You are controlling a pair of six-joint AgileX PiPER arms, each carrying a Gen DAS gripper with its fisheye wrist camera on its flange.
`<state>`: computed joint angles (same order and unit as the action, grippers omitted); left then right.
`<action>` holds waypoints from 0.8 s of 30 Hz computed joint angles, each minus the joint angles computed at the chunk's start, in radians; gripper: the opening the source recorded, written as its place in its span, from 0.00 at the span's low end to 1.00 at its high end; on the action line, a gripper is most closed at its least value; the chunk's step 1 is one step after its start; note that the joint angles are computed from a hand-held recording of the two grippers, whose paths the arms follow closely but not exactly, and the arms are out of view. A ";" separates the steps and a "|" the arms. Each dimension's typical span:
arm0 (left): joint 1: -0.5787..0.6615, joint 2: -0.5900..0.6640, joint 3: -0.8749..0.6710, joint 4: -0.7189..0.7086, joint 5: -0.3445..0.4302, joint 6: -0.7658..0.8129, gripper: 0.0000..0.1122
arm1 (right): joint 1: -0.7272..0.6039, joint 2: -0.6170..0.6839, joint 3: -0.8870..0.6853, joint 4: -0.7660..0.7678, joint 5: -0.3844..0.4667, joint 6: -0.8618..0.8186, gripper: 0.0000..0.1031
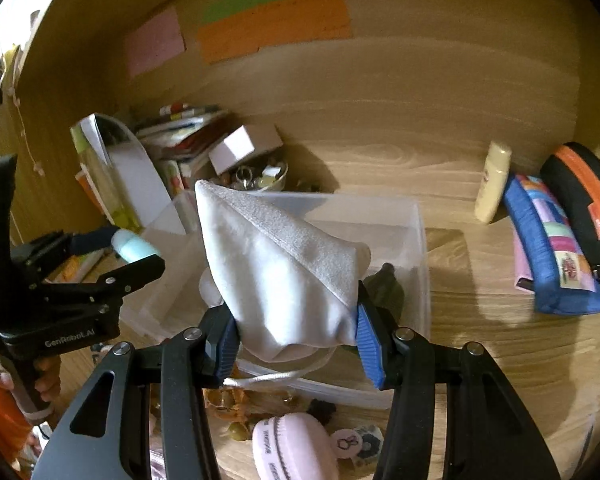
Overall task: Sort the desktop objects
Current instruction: 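Lower the teal tube and white cloth bag into the clear box, open both tools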
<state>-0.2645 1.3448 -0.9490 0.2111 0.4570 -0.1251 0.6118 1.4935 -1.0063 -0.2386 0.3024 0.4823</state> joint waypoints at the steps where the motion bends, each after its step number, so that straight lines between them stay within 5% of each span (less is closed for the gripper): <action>1: -0.003 0.007 -0.006 -0.004 0.011 0.011 0.65 | 0.001 0.010 -0.003 -0.001 -0.001 0.002 0.45; 12: -0.033 0.075 -0.091 -0.051 0.133 0.123 0.65 | -0.001 0.092 -0.056 0.089 0.048 -0.092 0.45; 24: -0.001 0.112 -0.133 -0.163 0.192 0.195 0.65 | 0.026 0.098 -0.073 -0.001 0.089 -0.008 0.51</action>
<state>-0.2660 1.4564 -1.0815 0.0477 0.6493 0.0702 0.6374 1.5918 -1.0797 -0.2397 0.3911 0.4741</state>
